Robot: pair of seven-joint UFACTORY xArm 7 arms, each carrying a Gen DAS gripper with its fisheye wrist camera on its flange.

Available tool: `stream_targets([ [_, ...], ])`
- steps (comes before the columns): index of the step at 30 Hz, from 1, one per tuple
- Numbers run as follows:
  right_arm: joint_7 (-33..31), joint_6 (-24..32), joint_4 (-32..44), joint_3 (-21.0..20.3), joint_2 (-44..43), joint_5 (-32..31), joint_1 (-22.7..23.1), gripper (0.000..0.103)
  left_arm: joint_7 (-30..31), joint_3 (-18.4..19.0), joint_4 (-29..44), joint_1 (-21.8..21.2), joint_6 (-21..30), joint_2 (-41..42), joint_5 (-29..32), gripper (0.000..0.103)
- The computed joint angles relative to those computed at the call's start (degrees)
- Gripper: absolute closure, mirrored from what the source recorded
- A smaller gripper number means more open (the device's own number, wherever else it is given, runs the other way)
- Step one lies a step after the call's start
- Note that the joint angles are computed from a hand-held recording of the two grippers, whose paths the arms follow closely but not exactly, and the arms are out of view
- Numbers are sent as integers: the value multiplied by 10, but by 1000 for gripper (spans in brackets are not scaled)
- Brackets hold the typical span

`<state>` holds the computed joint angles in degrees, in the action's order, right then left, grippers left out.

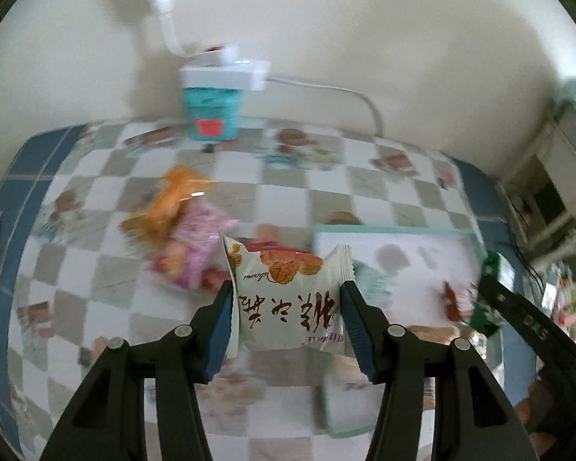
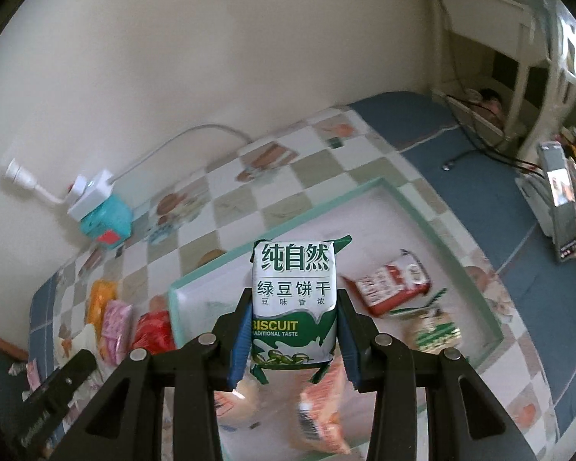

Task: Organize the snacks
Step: 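Carry the cookie pack and biscuit box over the white tray, then open both grippers to drop the cookie pack and biscuit box into the tray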

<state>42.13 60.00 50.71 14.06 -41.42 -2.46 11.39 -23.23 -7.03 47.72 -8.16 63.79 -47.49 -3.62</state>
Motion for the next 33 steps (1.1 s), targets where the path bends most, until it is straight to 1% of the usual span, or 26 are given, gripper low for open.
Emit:
stream_targets([
  [4, -1, 0, -16, -12, -3, 6, -3, 61, 4, -25, 5, -26, -25, 25, -10, 47],
  [9, 0, 0, -31, -17, -8, 7, -8, 61, 0, -41, 7, -46, -57, 51, -9, 47],
  [16, 1, -11, -44, -17, 0, 8, -10, 60, -12, -42, -4, -59, -103, 72, -7, 47],
  [22, 5, -21, -55, -20, 8, 12, -9, 60, -24, -33, -17, -64, -138, 88, -14, 47],
  [33, 5, -21, -57, -20, 14, 13, -3, 60, -26, -27, -19, -69, -144, 94, -16, 46],
])
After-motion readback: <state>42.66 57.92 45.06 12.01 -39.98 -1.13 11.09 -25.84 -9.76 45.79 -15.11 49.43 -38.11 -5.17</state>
